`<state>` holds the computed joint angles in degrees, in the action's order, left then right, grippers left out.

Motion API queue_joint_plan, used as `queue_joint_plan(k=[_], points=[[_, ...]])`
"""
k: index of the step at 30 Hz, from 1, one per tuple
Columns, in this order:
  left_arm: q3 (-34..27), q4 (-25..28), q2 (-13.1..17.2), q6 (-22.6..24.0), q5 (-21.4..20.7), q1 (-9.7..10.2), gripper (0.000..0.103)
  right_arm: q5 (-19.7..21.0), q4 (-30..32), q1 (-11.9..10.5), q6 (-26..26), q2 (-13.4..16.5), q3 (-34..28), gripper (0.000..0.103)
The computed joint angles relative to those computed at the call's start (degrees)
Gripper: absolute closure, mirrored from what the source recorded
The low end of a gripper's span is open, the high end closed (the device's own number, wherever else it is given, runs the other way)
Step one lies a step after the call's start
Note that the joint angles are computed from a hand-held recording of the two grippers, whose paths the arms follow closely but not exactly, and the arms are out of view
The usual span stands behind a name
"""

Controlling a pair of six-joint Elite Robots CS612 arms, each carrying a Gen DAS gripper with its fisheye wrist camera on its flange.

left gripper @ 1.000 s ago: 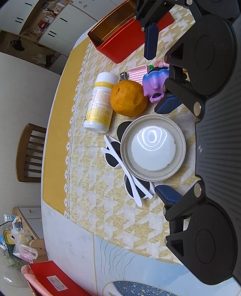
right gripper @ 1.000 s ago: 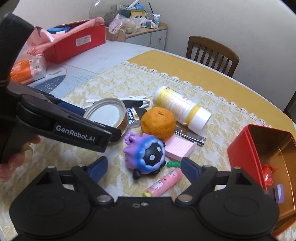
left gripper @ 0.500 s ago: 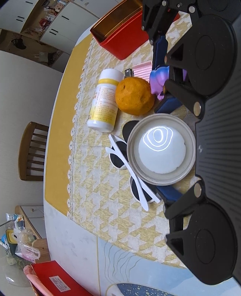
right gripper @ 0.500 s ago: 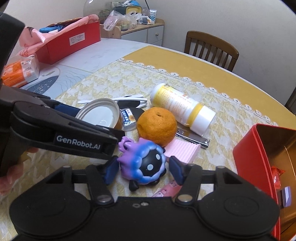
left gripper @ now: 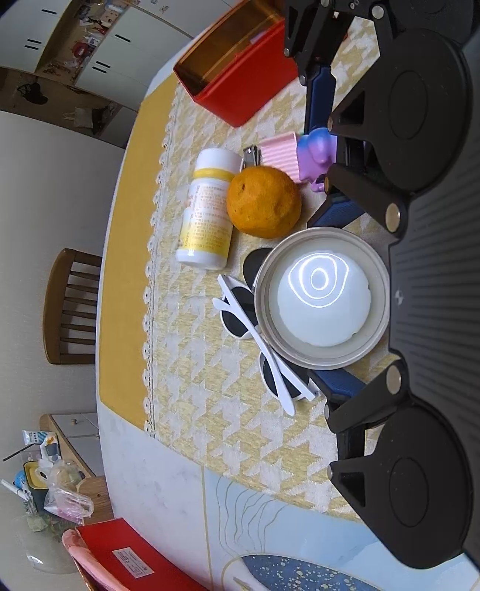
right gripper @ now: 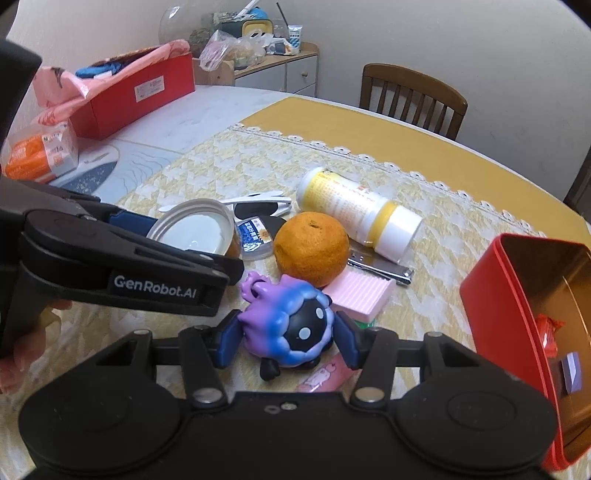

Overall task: Organize rigid objects
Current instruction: 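Grasp the white jar lid with the left tool while the right tool grasps the purple plush toy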

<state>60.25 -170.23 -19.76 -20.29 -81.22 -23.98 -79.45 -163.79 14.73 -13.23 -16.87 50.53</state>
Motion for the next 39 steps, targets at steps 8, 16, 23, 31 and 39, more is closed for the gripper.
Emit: queue_joint_plan(k=[8,16,23,31,39], points=[[2.7,0.4,-2.7,-1.1,0.5,-0.57,0.026,0.3,-3.0,-0.5,1.2,-2.8,4.6,0.051],[5.1,-0.6,-5.3,0.5,-0.3,-1.45,0.026,1.1,-5.8,-1.4,2.5,-6.2,9.0,0.051],[6.1,-0.1,-7.0,1.8,-0.5,-2.41,0.026,1.8,-8.2,-2.5,3.3,-8.9,12.4,0.05],[5.5,0.0,-7.5,5.3,-1.2,-3.88,0.026,2.8,-11.2,-4.3,3.7,-11.2,15.8,0.073],[4.1,0.7,-6.7,6.5,-1.1,-4.86,0.026,2.2,-11.1,-6.3,1.7,-11.5,17.8,0.082]])
